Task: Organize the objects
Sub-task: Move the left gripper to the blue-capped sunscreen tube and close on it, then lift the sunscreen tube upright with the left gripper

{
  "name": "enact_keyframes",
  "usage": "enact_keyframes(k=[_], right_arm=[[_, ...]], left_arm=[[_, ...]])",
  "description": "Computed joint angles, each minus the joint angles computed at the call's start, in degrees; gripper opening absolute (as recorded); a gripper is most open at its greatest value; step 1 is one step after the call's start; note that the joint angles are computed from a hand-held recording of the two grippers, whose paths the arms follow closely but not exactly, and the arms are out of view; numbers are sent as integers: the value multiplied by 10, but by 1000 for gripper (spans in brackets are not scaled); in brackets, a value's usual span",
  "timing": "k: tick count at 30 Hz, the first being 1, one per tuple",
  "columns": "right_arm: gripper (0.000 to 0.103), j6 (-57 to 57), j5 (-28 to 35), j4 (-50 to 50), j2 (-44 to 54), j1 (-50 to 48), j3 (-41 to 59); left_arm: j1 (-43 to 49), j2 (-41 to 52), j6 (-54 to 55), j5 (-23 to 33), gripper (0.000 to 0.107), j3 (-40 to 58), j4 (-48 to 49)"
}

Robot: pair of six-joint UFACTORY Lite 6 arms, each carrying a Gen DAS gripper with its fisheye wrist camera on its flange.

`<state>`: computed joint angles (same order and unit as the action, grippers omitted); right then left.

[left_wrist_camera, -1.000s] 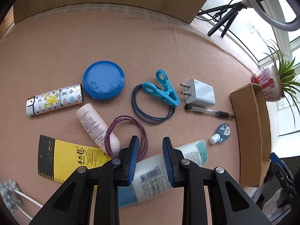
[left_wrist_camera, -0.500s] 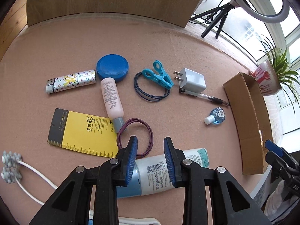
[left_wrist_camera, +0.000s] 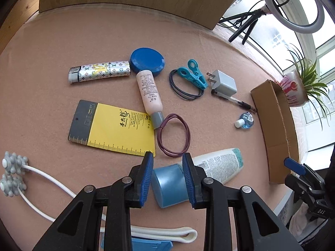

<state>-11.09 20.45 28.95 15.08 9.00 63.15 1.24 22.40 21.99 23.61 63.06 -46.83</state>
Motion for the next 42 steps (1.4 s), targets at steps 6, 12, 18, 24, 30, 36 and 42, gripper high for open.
enact_keyframes(k=[6,12,18,24,30,36,42], right_arm=[[70,4,4,-5,6,7,4],[70,-3,7,5,17,8,8],[70,-54,18,63,32,-6,11],[70,-116,40,142,49,-29,13],[70,-121,60,178,85,-32,35],[70,-118,79,200,136,-28,74],[70,-116,103,222,185,-26,113]], left_arm=[[-43,-22,36,2,30,-27,-44],[-106,-12,49,-4,30,-21,-76],[-142,17,61,-12,31,6,-128],[-184,30,3,-28,38,27,-68],[-217,52,-145,-27,65,72,120],[-224,76,-201,-12,72,112,200],[-206,98,-160,-1,72,137,171]])
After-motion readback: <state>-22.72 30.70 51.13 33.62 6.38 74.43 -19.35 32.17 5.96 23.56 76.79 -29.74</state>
